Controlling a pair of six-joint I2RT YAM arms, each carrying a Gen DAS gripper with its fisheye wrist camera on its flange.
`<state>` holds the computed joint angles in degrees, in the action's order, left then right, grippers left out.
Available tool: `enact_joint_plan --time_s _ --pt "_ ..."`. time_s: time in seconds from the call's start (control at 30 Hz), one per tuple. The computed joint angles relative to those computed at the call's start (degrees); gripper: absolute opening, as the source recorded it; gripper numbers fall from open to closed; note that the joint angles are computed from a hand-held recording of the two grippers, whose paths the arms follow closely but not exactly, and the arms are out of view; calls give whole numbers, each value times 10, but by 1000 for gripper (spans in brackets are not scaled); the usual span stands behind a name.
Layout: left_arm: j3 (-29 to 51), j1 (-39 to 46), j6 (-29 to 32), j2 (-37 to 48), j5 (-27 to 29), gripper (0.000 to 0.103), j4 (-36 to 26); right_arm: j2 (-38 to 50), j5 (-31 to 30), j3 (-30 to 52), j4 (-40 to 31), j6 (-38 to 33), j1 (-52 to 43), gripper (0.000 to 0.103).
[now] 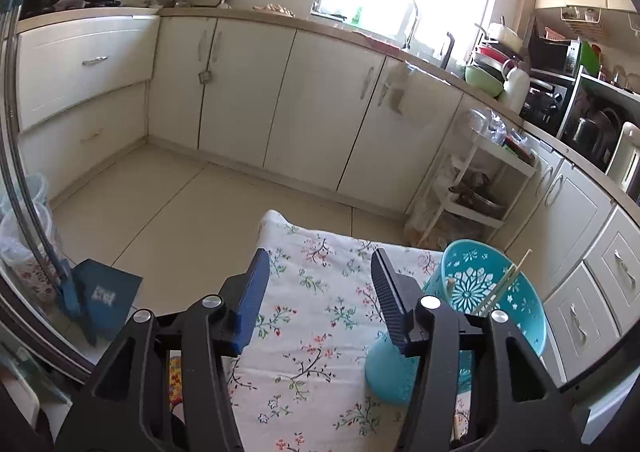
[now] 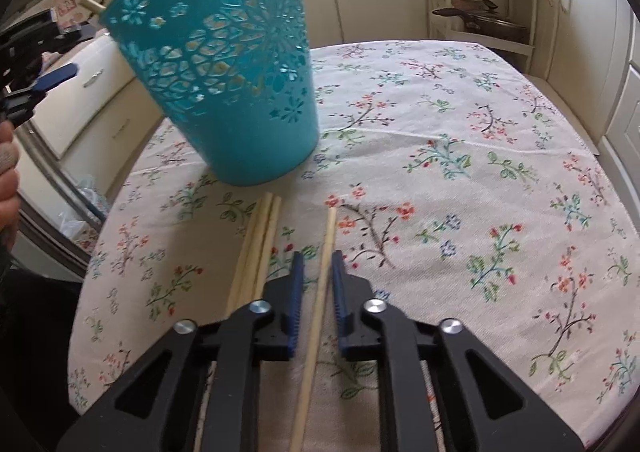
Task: Organize utensils
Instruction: 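Grasp a chopstick with the right tool, carry it over the cup, open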
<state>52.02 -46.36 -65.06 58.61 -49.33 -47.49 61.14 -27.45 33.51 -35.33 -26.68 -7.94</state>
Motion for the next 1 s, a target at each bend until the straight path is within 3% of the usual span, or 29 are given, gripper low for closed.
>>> enact_joint_plan --time_s 0.2,0.27,0.47,0.57,0.67,0.77,0.87,1.0 --pt "-12 -6 5 -10 17 54 5 -61 91 -24 11 -29 58 6" --pt "-12 -8 2 -11 18 55 0 -40 76 8 -27 -37 38 6" --pt "-21 2 -10 -22 35 55 -5 29 -204 237 -296 -114 -138 6" --pt "-22 6 -14 -21 42 55 -1 47 -282 338 -324 -69 -137 6" --pt "-14 -6 -19 -10 26 55 -11 23 -285 373 -155 137 -72 6" --pt "-3 -17 -23 4 10 55 -23 19 -184 343 70 337 31 6" --pt "4 -23 -23 11 -1 56 -31 41 -53 308 199 402 113 6" --pt "7 -16 -11 14 6 58 -26 53 53 253 271 400 169 6"
